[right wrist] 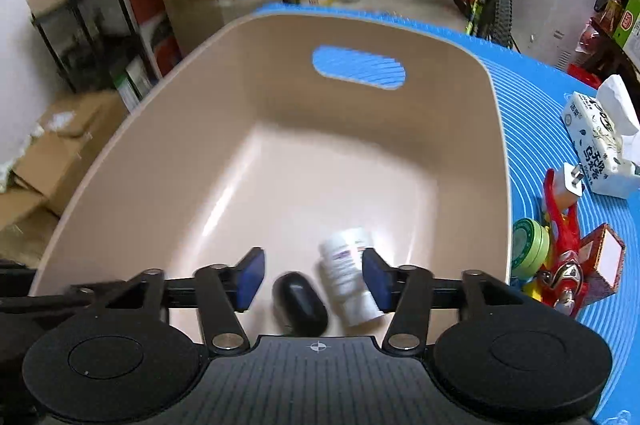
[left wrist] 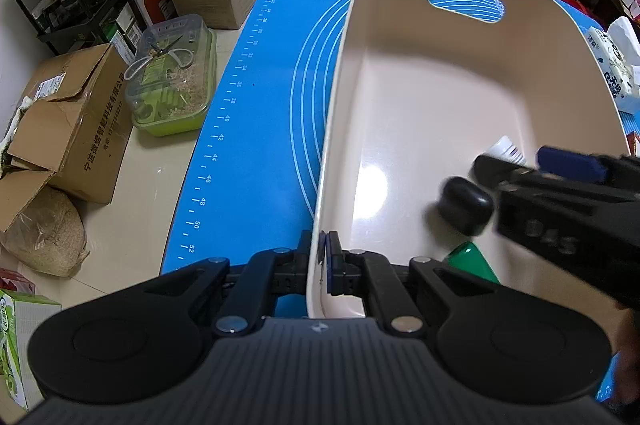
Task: Organize rigid objects
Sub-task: 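Carry the earbud case into the basket and open the right tool, then grasp the red-and-white small box with the right tool and lift it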
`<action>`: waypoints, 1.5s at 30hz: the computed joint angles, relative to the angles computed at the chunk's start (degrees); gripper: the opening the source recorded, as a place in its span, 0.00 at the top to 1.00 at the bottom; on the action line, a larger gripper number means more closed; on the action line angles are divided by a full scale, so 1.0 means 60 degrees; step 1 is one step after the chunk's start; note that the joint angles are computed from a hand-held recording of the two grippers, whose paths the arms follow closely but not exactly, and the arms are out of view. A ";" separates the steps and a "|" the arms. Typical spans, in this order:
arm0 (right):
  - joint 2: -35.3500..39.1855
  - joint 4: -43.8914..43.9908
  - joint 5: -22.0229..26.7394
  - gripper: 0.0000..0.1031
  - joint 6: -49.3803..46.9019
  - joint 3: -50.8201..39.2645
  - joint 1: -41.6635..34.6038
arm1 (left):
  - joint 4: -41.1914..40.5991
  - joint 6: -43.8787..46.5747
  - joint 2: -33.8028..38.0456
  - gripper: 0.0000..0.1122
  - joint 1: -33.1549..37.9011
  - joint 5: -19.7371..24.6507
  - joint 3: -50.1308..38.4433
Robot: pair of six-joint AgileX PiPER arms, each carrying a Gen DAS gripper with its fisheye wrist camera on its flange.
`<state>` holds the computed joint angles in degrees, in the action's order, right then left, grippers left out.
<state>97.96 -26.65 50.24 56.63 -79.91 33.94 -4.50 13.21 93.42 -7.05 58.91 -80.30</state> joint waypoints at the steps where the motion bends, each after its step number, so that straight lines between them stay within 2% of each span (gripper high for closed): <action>1: -0.0220 -0.0132 -0.0148 0.38 0.0073 0.0208 -0.0007 | 0.0004 -0.0003 0.0002 0.93 -0.0003 0.0001 0.0000; 3: -0.0685 -0.0591 -0.0253 0.38 0.0430 0.0550 0.0089 | -0.0016 0.0004 0.0003 0.93 0.0008 0.0016 -0.0009; 9: -0.2024 -0.1625 0.0180 0.34 0.1248 0.1147 0.0236 | -0.0027 -0.0008 -0.0003 0.93 0.0010 0.0061 -0.0042; 16: -0.3398 -0.1753 0.0162 0.33 0.1330 0.2406 -0.1083 | -0.0038 -0.0001 -0.0016 0.93 0.0017 0.0064 -0.0024; 21: -0.3856 -0.1651 -0.0358 0.34 0.1843 0.3352 -0.2461 | -0.0006 0.0027 -0.0049 0.93 0.0017 -0.0011 0.0048; 33: -0.3500 -0.1601 -0.1528 0.34 0.2083 0.4540 -0.4681 | 0.0010 -0.0009 -0.0048 0.93 0.0001 -0.0002 0.0062; 45: -0.2675 -0.1141 -0.2052 0.34 0.1622 0.4711 -0.5112 | 0.0007 0.0040 -0.0016 0.93 0.0032 0.0011 0.0021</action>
